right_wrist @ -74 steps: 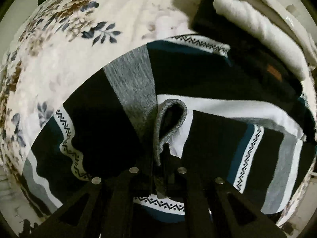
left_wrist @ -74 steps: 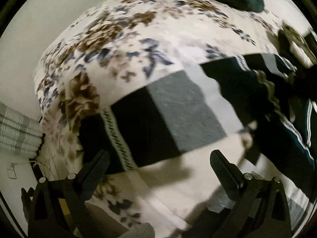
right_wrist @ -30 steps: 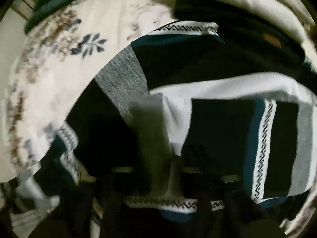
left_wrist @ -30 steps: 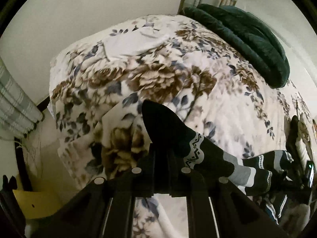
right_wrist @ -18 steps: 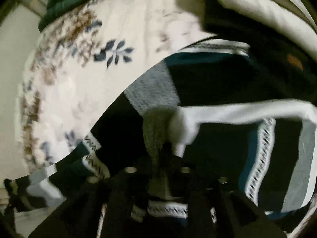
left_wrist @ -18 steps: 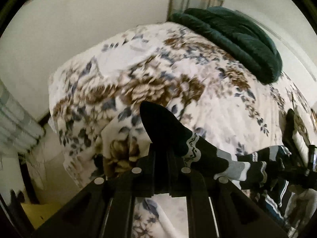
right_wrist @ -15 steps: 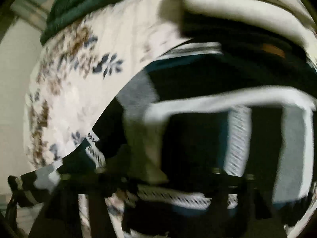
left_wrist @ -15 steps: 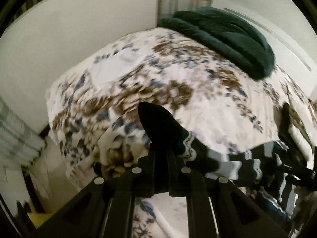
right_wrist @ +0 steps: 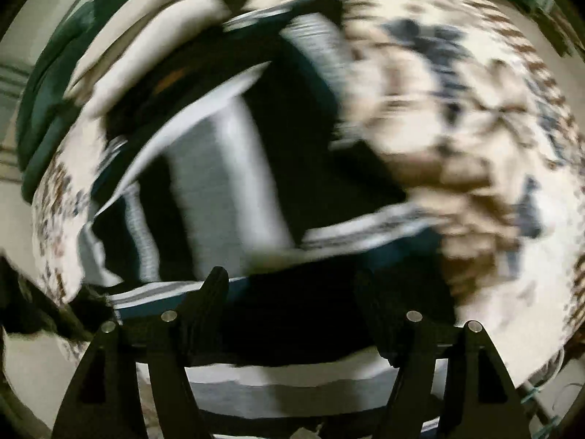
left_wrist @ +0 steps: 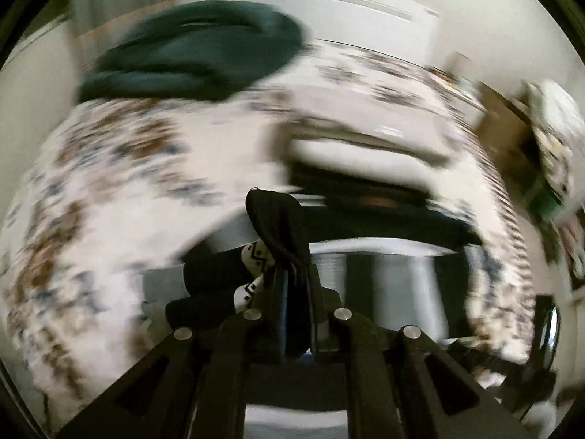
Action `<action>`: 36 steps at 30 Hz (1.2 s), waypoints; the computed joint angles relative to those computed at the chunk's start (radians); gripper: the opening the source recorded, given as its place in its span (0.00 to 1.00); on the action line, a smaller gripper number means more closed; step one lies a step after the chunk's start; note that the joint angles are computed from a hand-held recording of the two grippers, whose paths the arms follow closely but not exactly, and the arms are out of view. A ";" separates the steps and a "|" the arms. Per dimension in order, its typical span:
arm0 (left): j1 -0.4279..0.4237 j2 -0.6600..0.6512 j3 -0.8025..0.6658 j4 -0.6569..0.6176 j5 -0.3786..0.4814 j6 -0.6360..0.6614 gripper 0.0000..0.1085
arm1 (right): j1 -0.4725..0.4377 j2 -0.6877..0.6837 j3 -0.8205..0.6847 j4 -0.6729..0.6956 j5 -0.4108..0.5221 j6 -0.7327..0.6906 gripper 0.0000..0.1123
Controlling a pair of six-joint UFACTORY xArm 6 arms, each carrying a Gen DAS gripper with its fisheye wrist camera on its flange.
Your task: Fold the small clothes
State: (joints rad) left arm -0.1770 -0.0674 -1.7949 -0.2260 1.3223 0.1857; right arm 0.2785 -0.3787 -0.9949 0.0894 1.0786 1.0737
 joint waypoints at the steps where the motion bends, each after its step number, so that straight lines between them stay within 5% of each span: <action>1: -0.045 0.005 0.003 0.006 -0.010 -0.019 0.06 | -0.023 -0.044 0.038 -0.004 0.016 -0.014 0.65; 7: -0.391 0.089 -0.007 0.081 -0.080 -0.178 0.05 | -0.220 -0.270 0.208 0.015 0.152 -0.184 0.65; 13: -0.509 0.160 -0.066 0.151 -0.063 -0.266 0.10 | -0.446 -0.373 0.271 0.088 0.235 -0.400 0.65; 14: -0.503 0.147 -0.051 0.152 -0.067 -0.272 0.14 | -0.488 -0.380 0.271 0.111 0.240 -0.439 0.65; 16: -0.468 0.105 0.001 0.161 -0.079 -0.285 0.44 | -0.547 -0.382 0.259 0.147 0.249 -0.502 0.65; 17: -0.444 0.083 0.030 0.171 -0.086 -0.296 0.72 | -0.568 -0.375 0.245 0.165 0.249 -0.531 0.65; 18: -0.418 0.061 0.060 0.184 -0.093 -0.307 0.84 | -0.577 -0.362 0.226 0.179 0.245 -0.552 0.65; 21: -0.295 -0.020 0.162 0.223 -0.103 -0.337 0.84 | -0.583 -0.306 0.158 0.242 0.216 -0.622 0.65; 25: -0.119 -0.072 0.239 0.287 -0.091 -0.367 0.84 | -0.468 -0.140 0.043 0.320 0.096 -0.642 0.65; 32: 0.108 -0.042 0.285 0.398 -0.078 -0.391 0.84 | -0.265 0.240 -0.225 0.196 -0.010 -0.543 0.65; 34: 0.127 -0.033 0.288 0.419 -0.085 -0.378 0.84 | -0.229 0.330 -0.289 0.129 0.000 -0.507 0.56; 35: 0.138 -0.028 0.289 0.423 -0.093 -0.365 0.84 | -0.212 0.365 -0.320 0.084 0.019 -0.483 0.28; 36: 0.148 -0.022 0.287 0.425 -0.097 -0.353 0.84 | -0.198 0.385 -0.340 0.037 0.035 -0.454 0.11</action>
State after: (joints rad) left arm -0.0291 -0.0898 -1.5076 0.1990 1.2252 -0.1668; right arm 0.0810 0.0063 -1.3351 0.1263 1.1141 0.6201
